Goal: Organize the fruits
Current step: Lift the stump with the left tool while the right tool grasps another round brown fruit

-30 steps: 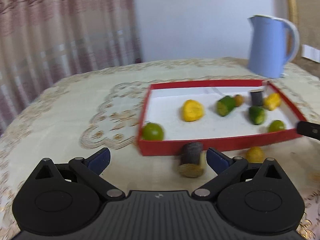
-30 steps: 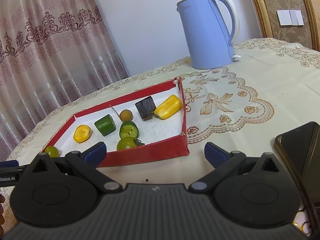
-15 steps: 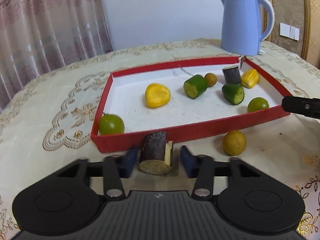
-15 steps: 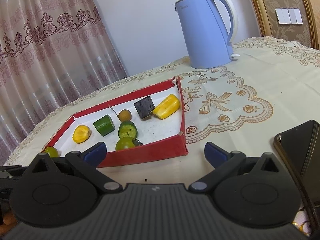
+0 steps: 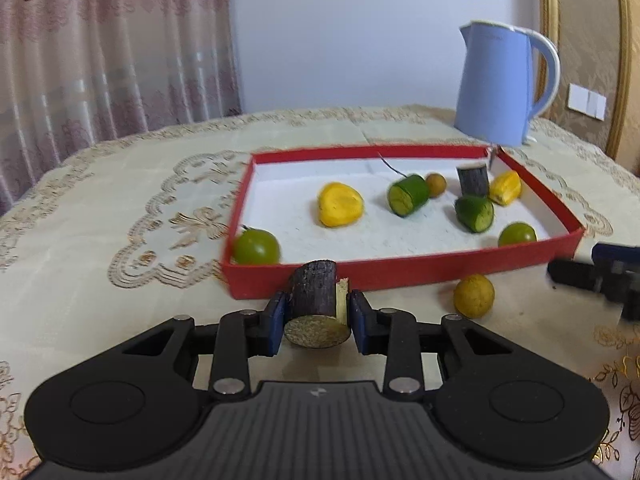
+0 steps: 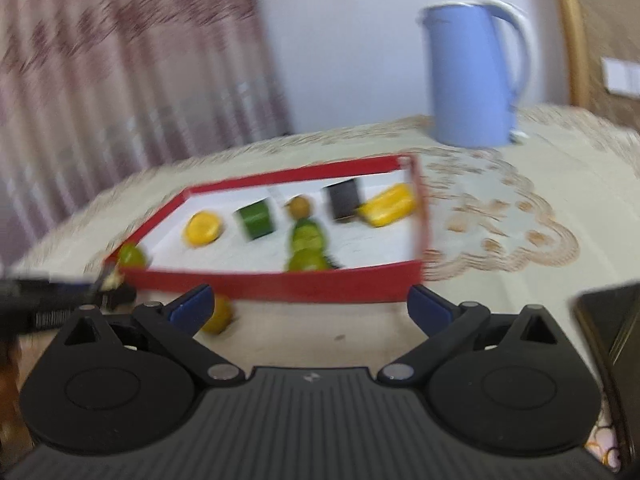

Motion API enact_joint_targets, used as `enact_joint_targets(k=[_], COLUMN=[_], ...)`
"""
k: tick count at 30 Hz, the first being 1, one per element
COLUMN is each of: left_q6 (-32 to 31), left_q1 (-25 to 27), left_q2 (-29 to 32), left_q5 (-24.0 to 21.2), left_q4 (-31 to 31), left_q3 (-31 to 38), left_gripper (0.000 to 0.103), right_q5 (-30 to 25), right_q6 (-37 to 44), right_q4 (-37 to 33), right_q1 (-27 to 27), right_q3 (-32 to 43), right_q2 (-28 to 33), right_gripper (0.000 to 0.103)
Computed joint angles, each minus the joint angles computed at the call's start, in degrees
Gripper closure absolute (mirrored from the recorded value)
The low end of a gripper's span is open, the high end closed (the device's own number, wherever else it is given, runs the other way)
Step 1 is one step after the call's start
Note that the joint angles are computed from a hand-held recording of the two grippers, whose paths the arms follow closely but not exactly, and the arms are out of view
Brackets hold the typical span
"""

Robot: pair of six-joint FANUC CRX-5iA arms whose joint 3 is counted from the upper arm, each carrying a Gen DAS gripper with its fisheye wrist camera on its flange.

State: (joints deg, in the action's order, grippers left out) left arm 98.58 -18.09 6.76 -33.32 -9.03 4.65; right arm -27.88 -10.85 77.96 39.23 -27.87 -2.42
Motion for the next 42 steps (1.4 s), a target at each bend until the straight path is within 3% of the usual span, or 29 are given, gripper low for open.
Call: enact_joint_targets(k=[6, 11, 16, 21, 29, 32, 34, 36, 38, 42], left_q6=[10.1, 8.5, 9.5, 10.4, 12.1, 9.7, 3.3, 1.4, -0.9, -7.7], left_q1=[-2.8, -1.7, -1.5, -1.3, -2.5, -1.5, 0.8, 2.1, 2.9, 3.3], left_q2=[-1.4, -1.8, -2.3, -2.7, -1.8, -2.2, -3.0, -3.6, -4.1, -3.4], left_q5=[-0.6, 0.2, 0.6, 1.3, -0.4, 0.0, 2.2, 3.4, 5.0, 5.2], left_q4=[-12.4, -10.1, -11.2, -11.9, -14.7, -12.6, -6.1, -3.5, -1.6, 2.7], left_q3=[1.2, 0.0, -0.7, -1.0, 0.8, -0.2, -2.8, -4.5, -6.1, -6.6], left_gripper=[0.071, 0.071, 0.070, 0.070, 0.070, 0.070, 0.065, 0.041, 0.031, 0.031], right_q5=[-5.8, -6.9, -9.2, -9.6, -10.0, -10.1, -10.5, -10.8, -10.6, -10.0], right_q6=[17.2, 24.6, 32.2, 35.3, 31.5, 29.2, 27.4, 25.3, 24.1, 22.6], right_q4=[-9.1, -15.7, -22.4, -24.4, -20.9, -19.5, -18.4, -17.1, -16.8, -16.8], right_q1=[5.3, 7.1, 7.8, 8.1, 8.8, 8.6, 8.3, 7.8, 7.2, 6.5], right_q3=[6.3, 10.4, 16.0, 17.8, 14.5, 12.3, 10.8, 9.5, 8.6, 7.5], right_q2=[4.5, 6.9, 10.8, 12.0, 9.7, 7.9, 6.5, 5.4, 4.6, 4.0], right_gripper=[0.013, 0.030, 0.061, 0.075, 0.074, 0.074, 0.074, 0.074, 0.074, 0.074])
